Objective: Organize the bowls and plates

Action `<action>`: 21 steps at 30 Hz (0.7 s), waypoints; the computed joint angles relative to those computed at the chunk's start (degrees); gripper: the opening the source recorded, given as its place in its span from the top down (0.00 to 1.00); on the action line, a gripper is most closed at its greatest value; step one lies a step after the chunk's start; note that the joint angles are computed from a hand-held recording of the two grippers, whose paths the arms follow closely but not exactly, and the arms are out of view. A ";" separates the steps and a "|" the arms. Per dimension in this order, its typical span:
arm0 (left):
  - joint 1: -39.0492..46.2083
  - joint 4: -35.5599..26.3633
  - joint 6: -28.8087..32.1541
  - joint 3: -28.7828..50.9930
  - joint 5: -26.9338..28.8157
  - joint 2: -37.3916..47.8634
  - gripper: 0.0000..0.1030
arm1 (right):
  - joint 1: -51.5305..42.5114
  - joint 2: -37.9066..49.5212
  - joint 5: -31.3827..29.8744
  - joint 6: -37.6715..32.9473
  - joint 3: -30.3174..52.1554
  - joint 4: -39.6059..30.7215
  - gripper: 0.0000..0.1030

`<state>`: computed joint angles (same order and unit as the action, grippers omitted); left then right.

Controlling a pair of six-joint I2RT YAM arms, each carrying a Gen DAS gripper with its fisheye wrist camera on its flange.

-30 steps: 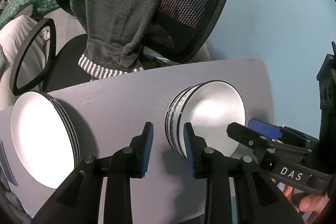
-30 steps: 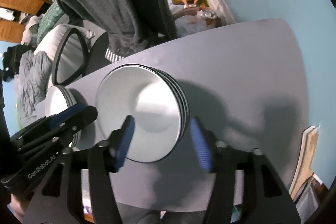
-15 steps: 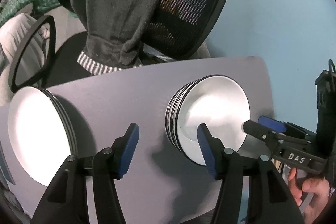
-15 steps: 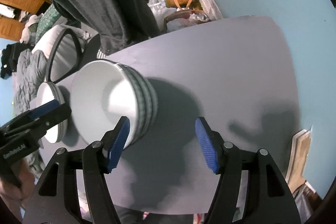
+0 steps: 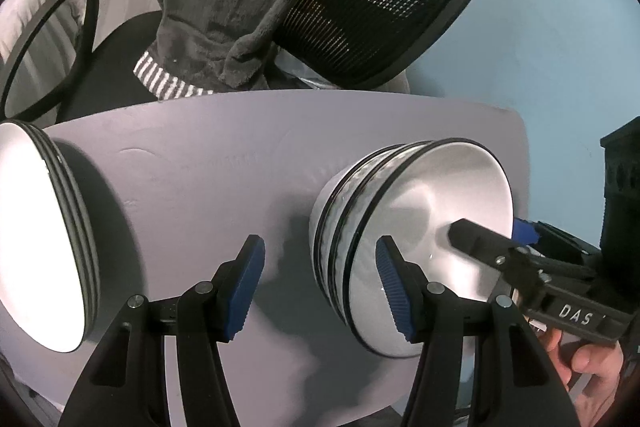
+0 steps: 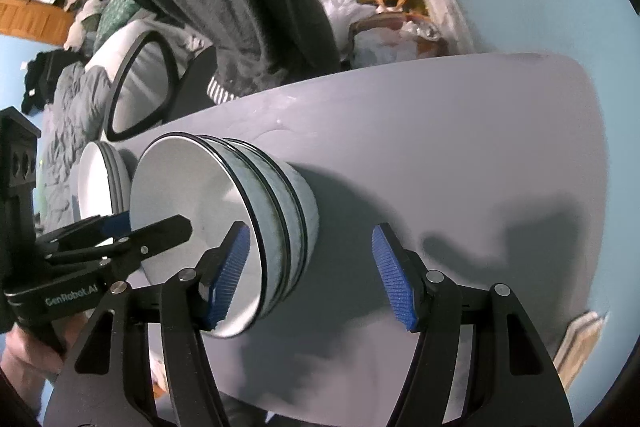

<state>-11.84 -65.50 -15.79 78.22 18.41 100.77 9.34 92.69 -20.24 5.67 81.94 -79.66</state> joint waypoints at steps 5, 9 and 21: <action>-0.10 1.11 -0.62 -0.49 -0.52 0.91 0.43 | 0.91 1.88 -1.16 -1.71 -0.07 0.49 0.38; -0.21 1.68 -1.20 -0.90 -0.19 1.05 0.43 | 1.24 3.00 -1.80 -2.67 0.02 0.55 0.38; -0.10 3.05 -1.55 -2.58 3.04 0.29 0.65 | 2.52 4.78 -2.83 -5.13 0.98 -0.61 0.61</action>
<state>-11.94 -62.44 -17.35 75.63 21.45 101.06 11.86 97.47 -23.07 0.53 82.92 -80.27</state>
